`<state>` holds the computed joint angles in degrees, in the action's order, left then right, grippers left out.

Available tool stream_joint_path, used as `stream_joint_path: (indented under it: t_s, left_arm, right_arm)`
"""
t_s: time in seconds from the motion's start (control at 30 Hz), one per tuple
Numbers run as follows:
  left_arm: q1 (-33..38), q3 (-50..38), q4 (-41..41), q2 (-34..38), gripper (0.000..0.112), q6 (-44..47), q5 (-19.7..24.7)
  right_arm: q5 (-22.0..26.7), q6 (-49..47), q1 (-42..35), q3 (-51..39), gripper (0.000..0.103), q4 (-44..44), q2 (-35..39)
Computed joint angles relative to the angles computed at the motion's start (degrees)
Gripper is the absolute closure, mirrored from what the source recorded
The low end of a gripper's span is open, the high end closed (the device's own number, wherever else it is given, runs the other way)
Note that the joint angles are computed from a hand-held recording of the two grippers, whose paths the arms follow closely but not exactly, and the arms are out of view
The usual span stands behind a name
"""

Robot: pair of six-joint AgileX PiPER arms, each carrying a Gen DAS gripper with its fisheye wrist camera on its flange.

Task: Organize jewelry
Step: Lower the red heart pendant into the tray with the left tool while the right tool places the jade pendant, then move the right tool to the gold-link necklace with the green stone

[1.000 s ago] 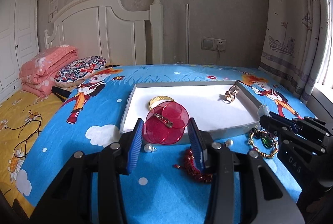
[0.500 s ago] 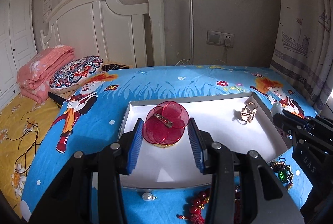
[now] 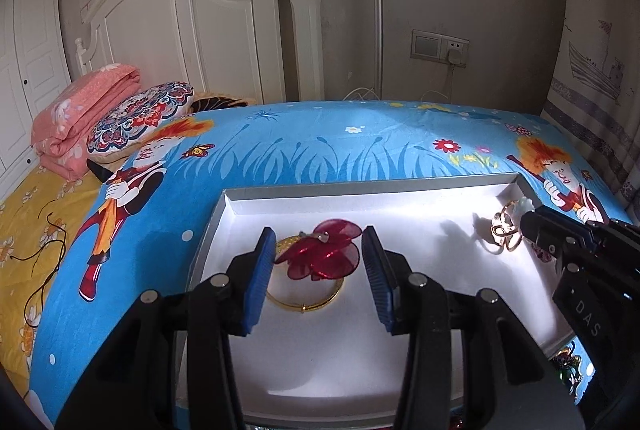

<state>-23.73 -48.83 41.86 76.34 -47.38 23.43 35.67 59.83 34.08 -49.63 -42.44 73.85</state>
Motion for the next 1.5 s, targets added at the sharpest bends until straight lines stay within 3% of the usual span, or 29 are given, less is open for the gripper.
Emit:
stream_joint_path:
  t_s: [0.07, 0.17, 0.27, 0.4, 0.57, 0.77, 0.97, 1.07, 1.27, 1.37, 1.43, 1.5]
  left_arm:
    - [-0.03, 0.45, 1.69, -0.02, 0.048, -1.45, -0.03]
    - [-0.11, 1.83, 3.86, -1.33, 0.045, -2.63, -0.31]
    - [-0.52, 2.96, 5.09, -3.1, 0.043, -3.3, 0.46]
    - [0.32, 5.13, 0.26, -7.46, 0.035, 0.5, 1.34]
    - [0.25, 11.1, -3.7, -16.57, 0.029, 2.89, 3.08]
    - [-5.83, 18.33, -0.39, -28.57, 0.027, -2.72, 10.19]
    - [-19.72, 24.01, 7.57, -35.58, 0.027, -15.19, 21.95]
    - [-23.71, 26.4, 8.17, -37.27, 0.027, -18.41, 24.73]
    - [-25.1, 31.1, 10.51, -36.85, 0.027, -22.49, 23.17]
    - [-30.35, 31.9, 14.59, -37.38, 0.026, -27.42, 26.32]
    - [-28.67, 31.99, 14.37, -37.1, 0.026, -25.9, 24.15]
    - [-22.72, 31.98, 11.23, -38.04, 0.026, -20.06, 18.73]
  right_arm:
    - [-0.62, -0.32, -0.8, 0.44, 0.082, 1.15, -0.54]
    - [-0.64, 0.94, -0.72, 1.4, 0.063, 0.34, -2.32]
    - [0.36, 1.5, 0.39, 2.2, 0.063, -0.4, -4.48]
    - [2.5, 3.39, 2.97, 4.16, 0.063, -1.58, -9.09]
    - [9.18, 11.26, 11.43, 9.09, 0.063, -6.49, -16.92]
    - [21.87, 21.68, 27.73, 14.22, 0.063, -9.97, -23.63]
    - [30.91, 32.37, 42.43, 17.95, 0.063, -10.48, -24.53]
    - [31.35, 35.15, 45.77, 19.31, 0.063, -9.92, -23.52]
    - [27.43, 36.14, 46.14, 20.65, 0.063, -9.75, -20.7]
    - [25.27, 35.96, 45.53, 20.93, 0.063, -9.6, -18.78]
    - [26.13, 36.66, 46.61, 20.75, 0.063, -9.88, -17.54]
    - [26.79, 37.53, 47.72, 20.96, 0.063, -10.2, -17.04]
